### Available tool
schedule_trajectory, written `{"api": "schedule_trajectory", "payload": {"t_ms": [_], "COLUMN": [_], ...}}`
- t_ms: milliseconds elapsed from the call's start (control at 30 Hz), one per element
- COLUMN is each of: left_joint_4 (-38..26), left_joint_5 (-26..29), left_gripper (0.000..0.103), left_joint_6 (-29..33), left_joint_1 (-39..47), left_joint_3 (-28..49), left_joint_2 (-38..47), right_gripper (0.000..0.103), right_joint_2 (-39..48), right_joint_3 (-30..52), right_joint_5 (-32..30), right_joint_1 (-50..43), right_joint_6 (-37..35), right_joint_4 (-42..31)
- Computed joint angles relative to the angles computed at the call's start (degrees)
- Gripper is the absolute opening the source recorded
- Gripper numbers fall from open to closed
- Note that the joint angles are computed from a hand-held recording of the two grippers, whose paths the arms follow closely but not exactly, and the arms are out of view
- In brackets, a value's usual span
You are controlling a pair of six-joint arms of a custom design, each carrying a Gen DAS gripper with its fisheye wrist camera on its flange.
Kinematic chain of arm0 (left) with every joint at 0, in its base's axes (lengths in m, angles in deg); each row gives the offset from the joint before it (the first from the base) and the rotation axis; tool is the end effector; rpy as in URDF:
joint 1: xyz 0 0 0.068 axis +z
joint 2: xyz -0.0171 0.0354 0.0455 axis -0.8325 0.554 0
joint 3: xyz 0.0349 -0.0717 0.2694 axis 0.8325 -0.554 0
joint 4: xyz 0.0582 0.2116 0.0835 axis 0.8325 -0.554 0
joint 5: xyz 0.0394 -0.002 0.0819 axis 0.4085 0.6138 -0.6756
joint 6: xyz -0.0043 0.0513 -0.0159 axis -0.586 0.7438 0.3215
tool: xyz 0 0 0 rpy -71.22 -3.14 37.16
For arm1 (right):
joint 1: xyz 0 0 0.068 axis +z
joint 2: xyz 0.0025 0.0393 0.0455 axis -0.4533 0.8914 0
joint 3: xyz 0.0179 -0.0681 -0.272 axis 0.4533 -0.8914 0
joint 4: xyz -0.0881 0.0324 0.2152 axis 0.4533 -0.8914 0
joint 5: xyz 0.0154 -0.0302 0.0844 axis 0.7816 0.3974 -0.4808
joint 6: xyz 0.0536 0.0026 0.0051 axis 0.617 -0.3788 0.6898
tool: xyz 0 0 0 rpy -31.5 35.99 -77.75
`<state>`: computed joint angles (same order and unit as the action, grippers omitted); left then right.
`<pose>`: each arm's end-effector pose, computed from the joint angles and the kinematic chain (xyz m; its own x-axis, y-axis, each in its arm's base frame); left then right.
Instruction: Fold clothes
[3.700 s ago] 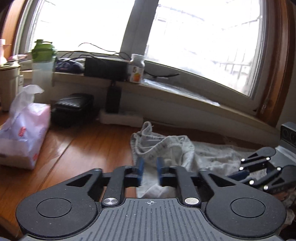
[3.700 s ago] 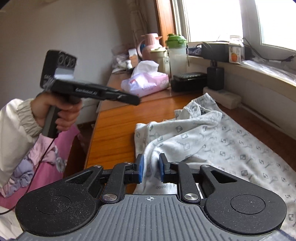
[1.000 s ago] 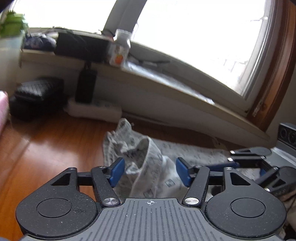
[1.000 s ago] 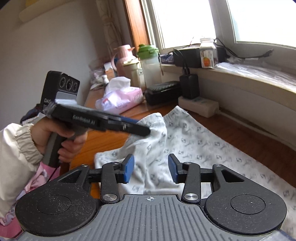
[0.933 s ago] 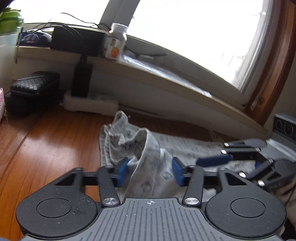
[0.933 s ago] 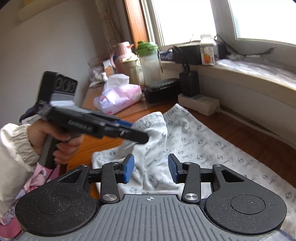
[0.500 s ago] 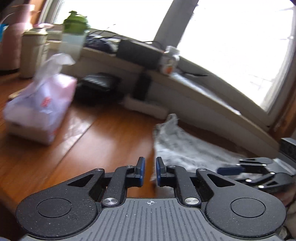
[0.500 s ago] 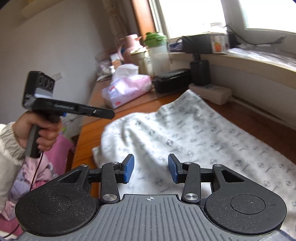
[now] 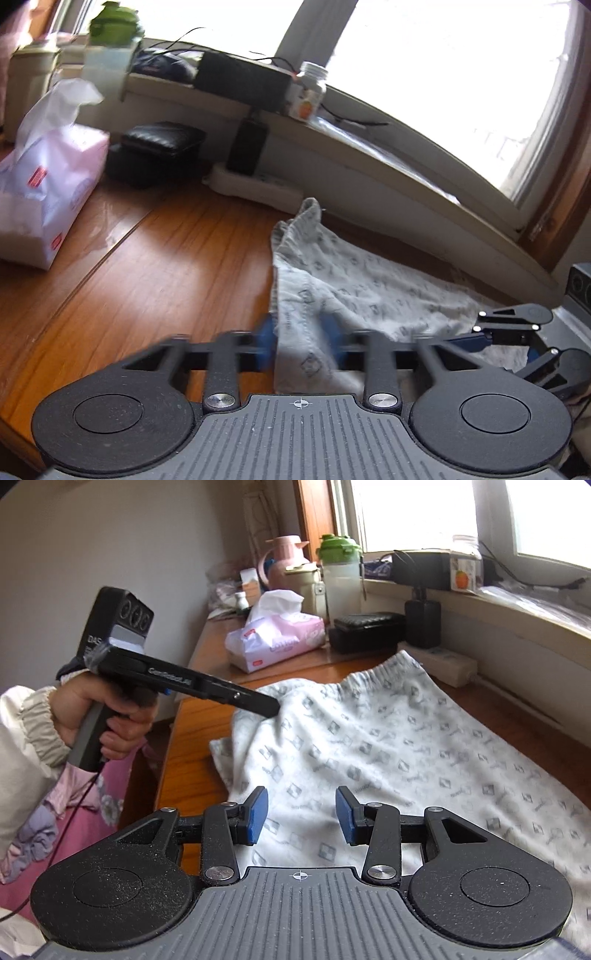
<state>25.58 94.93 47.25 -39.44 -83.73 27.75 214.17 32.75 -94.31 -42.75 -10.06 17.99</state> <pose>0.1900 0.0387 0.0813 -0.5978 -0.2066 -0.7746 0.1172 0.9333 -0.3394 0.2235 -0.0325 0.0217 -0.2506 -0.5058 -0.8255 -0.9614 0.2298 0.1510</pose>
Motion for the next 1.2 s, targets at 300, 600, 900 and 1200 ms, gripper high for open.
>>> {"api": "schedule_trajectory", "payload": {"t_ms": [300,600,900,1200], "left_joint_4": [-28.76,-23.34,-34.36,-29.96], "left_joint_5": [-12.87,-15.81,-8.55,-16.47], "left_gripper": [0.002,0.025,0.052,0.021], "left_joint_6": [1.23,4.16,3.22,9.76], "left_joint_1": [-8.48,-4.18,-6.21,-6.88], "left_joint_3": [7.16,11.29,22.68,17.98], "left_joint_2": [-27.37,-9.30,-6.55,-3.82], "right_gripper": [0.042,0.049,0.049,0.050], "right_joint_2": [2.37,0.28,-1.33,-0.50], "right_joint_3": [2.41,-0.91,-5.12,-3.34], "right_joint_5": [0.90,0.03,0.11,1.20], "right_joint_1": [-1.00,-1.54,-0.03,0.02], "right_joint_6": [-0.78,-0.15,-0.47,-0.55], "right_joint_4": [-3.16,1.26,7.61,5.10]}}
